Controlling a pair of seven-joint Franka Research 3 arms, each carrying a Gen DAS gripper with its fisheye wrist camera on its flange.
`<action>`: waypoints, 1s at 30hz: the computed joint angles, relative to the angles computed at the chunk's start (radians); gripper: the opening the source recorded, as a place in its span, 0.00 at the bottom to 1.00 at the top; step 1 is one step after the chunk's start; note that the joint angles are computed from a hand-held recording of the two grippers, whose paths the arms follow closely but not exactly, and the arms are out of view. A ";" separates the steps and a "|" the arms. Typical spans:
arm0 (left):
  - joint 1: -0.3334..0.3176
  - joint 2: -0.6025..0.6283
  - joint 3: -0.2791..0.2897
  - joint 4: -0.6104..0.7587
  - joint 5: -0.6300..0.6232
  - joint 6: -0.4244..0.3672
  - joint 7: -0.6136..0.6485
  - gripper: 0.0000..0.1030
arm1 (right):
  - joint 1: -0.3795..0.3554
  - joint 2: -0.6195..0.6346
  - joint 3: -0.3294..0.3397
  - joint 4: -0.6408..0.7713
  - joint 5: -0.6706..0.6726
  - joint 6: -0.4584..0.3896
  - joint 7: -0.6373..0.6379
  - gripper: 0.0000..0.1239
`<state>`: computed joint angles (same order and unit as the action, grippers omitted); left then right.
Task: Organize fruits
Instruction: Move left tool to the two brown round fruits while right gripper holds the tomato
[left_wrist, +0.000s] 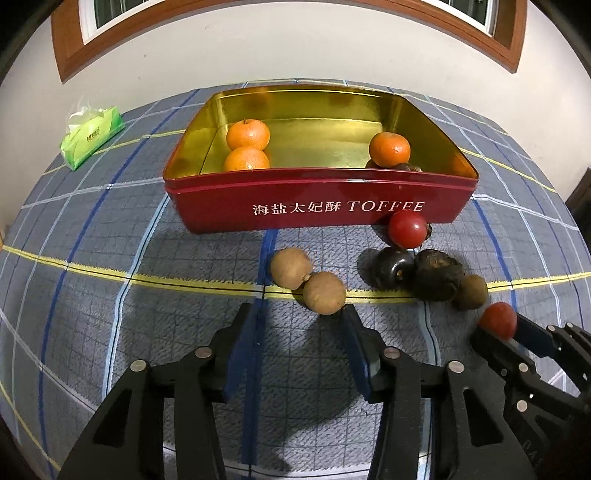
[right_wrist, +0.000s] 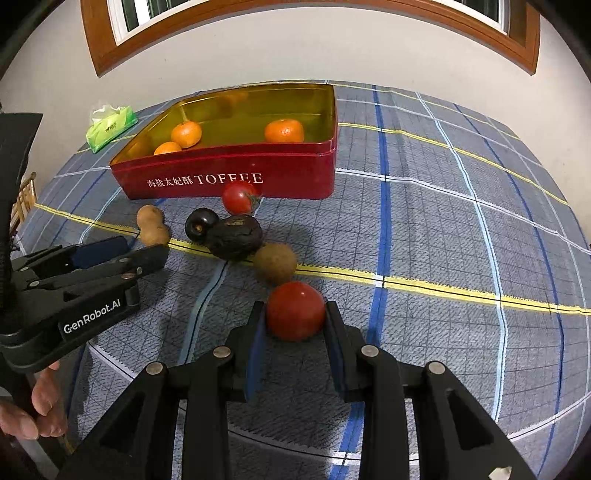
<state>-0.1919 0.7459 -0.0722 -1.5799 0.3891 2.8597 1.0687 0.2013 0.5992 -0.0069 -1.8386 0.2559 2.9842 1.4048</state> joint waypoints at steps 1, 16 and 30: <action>0.000 0.000 0.001 -0.003 0.001 0.006 0.000 0.35 | 0.001 0.001 -0.001 0.001 0.000 0.000 0.000 0.24; 0.027 -0.055 0.002 -0.105 0.015 0.066 0.032 0.22 | 0.051 0.008 -0.052 -0.001 -0.038 0.019 0.035 0.25; 0.176 -0.092 -0.122 -0.199 -0.080 0.130 0.217 0.22 | 0.069 0.010 -0.073 -0.002 -0.066 0.022 0.079 0.25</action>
<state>-0.0160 0.6542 -0.1946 -1.7790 0.3091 2.9898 1.2861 0.2706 0.6095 -0.0796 -1.8405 0.1898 3.0067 1.4838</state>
